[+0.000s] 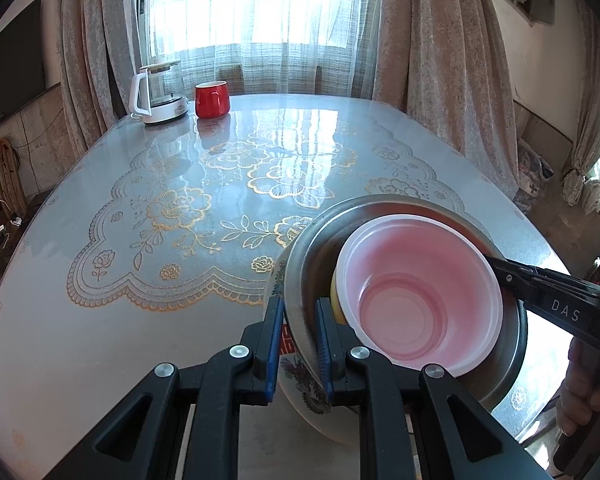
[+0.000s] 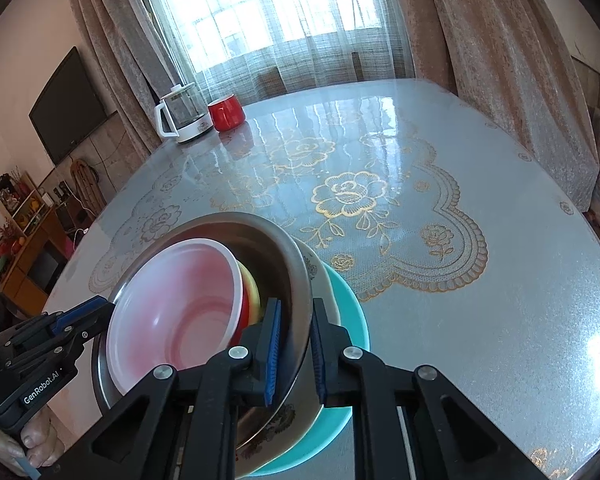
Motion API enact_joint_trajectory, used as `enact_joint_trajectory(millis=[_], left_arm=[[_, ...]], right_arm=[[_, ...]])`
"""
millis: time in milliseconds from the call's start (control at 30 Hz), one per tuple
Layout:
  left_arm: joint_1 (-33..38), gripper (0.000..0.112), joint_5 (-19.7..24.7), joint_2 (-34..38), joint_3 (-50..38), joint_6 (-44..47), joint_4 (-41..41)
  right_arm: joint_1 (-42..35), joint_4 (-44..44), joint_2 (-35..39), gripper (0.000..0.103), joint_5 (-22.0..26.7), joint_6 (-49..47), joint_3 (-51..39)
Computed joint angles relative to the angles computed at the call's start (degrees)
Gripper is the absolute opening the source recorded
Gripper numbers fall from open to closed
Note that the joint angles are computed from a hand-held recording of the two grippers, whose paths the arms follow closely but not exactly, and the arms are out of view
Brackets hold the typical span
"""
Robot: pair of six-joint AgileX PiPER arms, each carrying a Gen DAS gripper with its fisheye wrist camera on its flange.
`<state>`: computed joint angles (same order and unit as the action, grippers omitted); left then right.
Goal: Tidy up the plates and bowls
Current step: 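Lower the steel bowl onto the plate stack and open the left gripper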
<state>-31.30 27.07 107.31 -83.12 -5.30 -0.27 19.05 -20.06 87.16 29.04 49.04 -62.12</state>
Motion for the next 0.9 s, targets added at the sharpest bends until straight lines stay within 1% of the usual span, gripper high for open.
enact_joint_trajectory(millis=[67,133,200,333,467,533,600,667,733,800,867,900], left_arm=[[0.04,0.017,-0.43,-0.06,0.26,-0.29,-0.06],[-0.17,0.017,-0.87,-0.38,0.7,-1.51,1.12],[-0.04,0.017,-1.14,-0.52,0.96,-1.25,0.61],[0.12,0.017,-1.26,-0.62,1.05,-2.01,0.45],[-0.68,0.017,-2.72,-0.88,2.23,-5.41,4.44],[-1.11,0.017,-2.97,-0.96,2.57,-6.98,6.07],[-1.36,0.017,-3.19,-1.09,2.84,-8.15,7.18],[-1.18,0.017,-3.0,-1.28,2.89,-7.76,6.19],[-0.6,0.019,-3.36,-1.95,3.3,-7.0,4.14],[-0.97,0.022,-4.84,-3.43,4.8,-11.47,8.2],[-1.35,0.027,-5.45,-4.8,5.92,-16.0,12.72],[-1.41,0.031,-5.84,-5.61,6.67,-17.9,14.34]], right_arm=[[-0.03,0.17,0.73,0.014,0.21,-0.09,-0.4],[0.62,-1.59,1.49,0.014,0.96,1.47,-0.92],[1.27,-2.82,1.77,0.014,1.63,2.66,-1.05],[1.08,-1.94,1.68,0.014,1.72,2.57,-0.91],[0.57,-0.88,1.29,0.016,1.78,2.84,-0.79],[0.99,-2.7,0.61,0.02,2.55,5.2,-0.56],[1.08,-3.75,-0.68,0.021,2.63,6.9,0.3],[1.19,-5.09,-2.22,0.024,2.37,9.08,1.44],[1.74,-7.18,-3.73,0.025,2.25,12.0,2.59],[3.33,-12.12,-5.14,0.025,3.33,17.36,3.56],[5.1,-16.47,-6.27,0.028,4.59,22.09,4.2],[6.07,-18.39,-6.67,0.029,5.46,24.44,4.35]])
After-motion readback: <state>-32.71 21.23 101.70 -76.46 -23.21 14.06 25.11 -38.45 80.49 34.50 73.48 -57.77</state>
